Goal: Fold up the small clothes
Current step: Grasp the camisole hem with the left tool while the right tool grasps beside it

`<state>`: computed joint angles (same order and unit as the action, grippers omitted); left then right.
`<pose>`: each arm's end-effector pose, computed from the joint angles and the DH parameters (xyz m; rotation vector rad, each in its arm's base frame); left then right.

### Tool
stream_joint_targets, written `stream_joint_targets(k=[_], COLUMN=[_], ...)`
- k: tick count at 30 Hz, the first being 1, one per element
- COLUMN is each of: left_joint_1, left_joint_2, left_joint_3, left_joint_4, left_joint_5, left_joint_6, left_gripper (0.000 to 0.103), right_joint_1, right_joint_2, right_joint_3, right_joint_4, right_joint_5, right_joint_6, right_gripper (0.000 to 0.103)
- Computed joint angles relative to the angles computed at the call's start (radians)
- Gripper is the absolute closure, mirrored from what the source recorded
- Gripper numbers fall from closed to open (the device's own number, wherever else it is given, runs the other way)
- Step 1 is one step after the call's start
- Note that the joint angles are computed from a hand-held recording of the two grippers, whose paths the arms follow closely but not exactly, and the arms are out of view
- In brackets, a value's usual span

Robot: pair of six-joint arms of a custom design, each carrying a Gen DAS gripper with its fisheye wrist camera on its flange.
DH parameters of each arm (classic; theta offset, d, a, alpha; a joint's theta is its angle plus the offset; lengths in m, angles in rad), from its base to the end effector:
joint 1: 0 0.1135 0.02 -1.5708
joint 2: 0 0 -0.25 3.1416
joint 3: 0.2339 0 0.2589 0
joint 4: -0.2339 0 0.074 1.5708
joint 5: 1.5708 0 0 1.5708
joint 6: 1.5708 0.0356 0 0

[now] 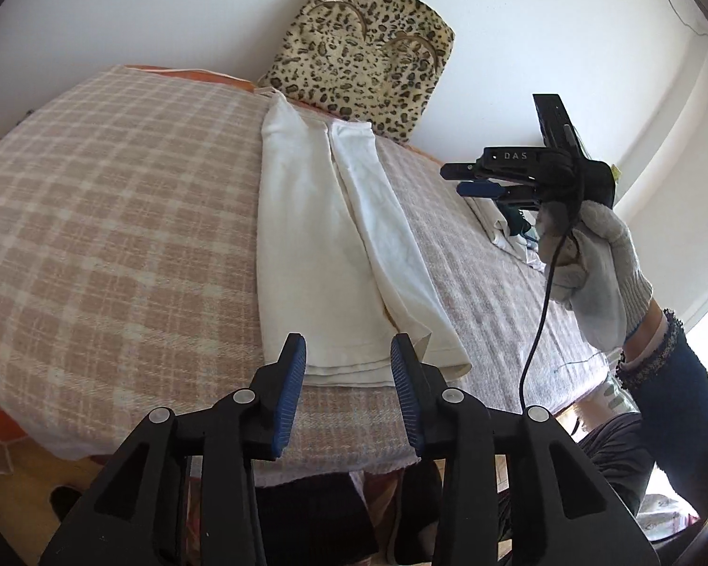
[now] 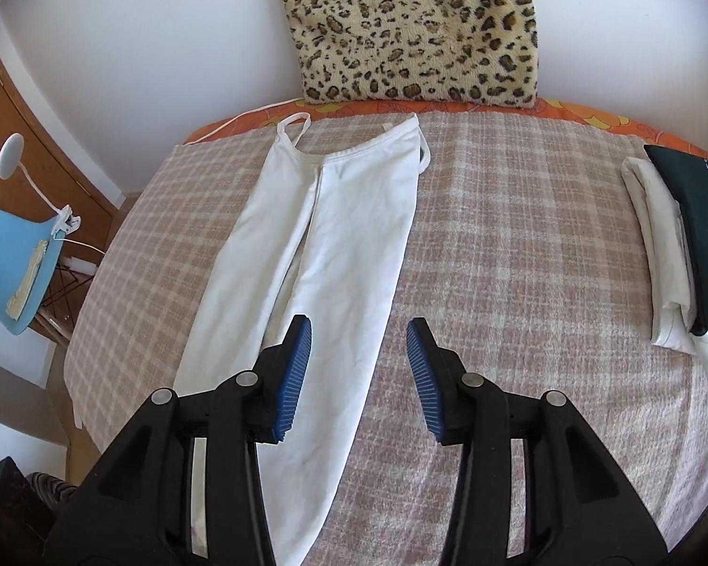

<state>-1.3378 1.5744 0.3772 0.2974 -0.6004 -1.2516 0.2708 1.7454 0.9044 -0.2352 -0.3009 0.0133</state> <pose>0.0734 -0.2220 0.0700 -0.1509 2.3402 -0.5854 0.3126 0.0977 0.1169 -0.4413 2.6177 0.4929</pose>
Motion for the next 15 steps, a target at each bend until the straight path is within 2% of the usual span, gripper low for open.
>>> stream_joint_targets(k=[3,8,12,15], left_joint_1=[0.095,0.198,0.191,0.177], left_joint_2=[0.009,0.099,0.137,0.156], left_joint_3=[-0.030,-0.031,0.003,0.033], left_joint_4=[0.043,0.145,0.116,0.085], left_joint_5=[0.125,0.289,0.283,0.256], left_joint_6=[0.044,0.082,0.098,0.111], left_gripper=[0.063,0.061,0.061,0.065], right_joint_1=[-0.005,0.011,-0.002,-0.009], right_joint_2=[-0.112,-0.166,-0.167,-0.194], right_joint_3=[-0.191,-0.400,-0.490,-0.518], right_joint_4=[0.006,0.052,0.099,0.113], right_joint_5=[-0.024,-0.092,-0.162,-0.175], right_joint_6=[-0.020,-0.016,0.005,0.009], right_gripper=[0.058,0.058,0.058,0.058])
